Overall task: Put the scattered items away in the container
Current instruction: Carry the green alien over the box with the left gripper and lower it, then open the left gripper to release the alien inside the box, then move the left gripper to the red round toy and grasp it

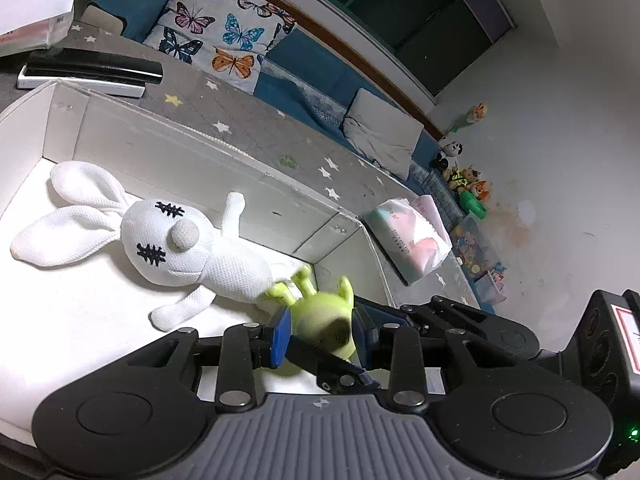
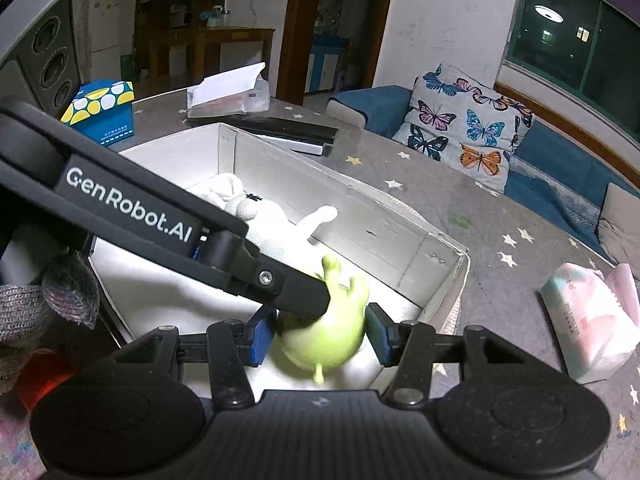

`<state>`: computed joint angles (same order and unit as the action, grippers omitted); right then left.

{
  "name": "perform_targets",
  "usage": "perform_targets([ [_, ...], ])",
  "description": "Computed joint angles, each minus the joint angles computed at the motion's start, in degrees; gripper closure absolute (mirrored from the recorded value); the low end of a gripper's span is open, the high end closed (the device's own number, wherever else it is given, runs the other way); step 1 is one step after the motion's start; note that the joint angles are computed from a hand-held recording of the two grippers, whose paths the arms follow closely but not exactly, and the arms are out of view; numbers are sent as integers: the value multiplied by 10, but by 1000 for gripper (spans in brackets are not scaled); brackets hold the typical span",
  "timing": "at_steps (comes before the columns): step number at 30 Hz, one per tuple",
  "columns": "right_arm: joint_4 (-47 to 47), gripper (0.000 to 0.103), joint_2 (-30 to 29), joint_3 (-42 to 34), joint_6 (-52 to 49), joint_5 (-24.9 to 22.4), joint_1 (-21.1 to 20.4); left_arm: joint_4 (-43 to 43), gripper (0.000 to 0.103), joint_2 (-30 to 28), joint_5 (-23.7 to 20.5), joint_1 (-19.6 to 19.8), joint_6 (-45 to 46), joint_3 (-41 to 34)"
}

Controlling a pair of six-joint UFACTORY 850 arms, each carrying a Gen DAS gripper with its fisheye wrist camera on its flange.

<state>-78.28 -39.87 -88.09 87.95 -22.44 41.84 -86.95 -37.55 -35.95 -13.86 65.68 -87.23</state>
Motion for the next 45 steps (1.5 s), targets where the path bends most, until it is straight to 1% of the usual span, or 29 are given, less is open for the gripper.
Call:
perform_targets([
  [9,-12,52,9,11,13,-5,1,-1,68,4,1,-1,1,4],
  [11,-24,48,13,16,28,-4,2,-4,68,6,3,-2,6,7],
  [12,-32,45,15,19,36,-5,2,-7,68,8,3,-2,9,9],
  [13,-39,45,17,22,43,-5,3,-9,68,9,4,-2,12,11],
  [19,-79,44,30,39,89,-7,9,-29,68,22,6,0,31,28],
  [23,-127,43,45,58,146,-16,14,-45,68,38,9,2,52,45],
  [29,-216,42,81,105,261,-31,28,-79,68,73,16,7,104,87],
  [39,-288,41,122,164,359,-70,67,-141,68,138,28,16,190,173],
  [42,-323,41,134,181,397,-70,82,-167,68,161,35,21,221,206],
  [45,-365,41,137,186,426,-51,94,-190,68,182,43,27,244,236],
])
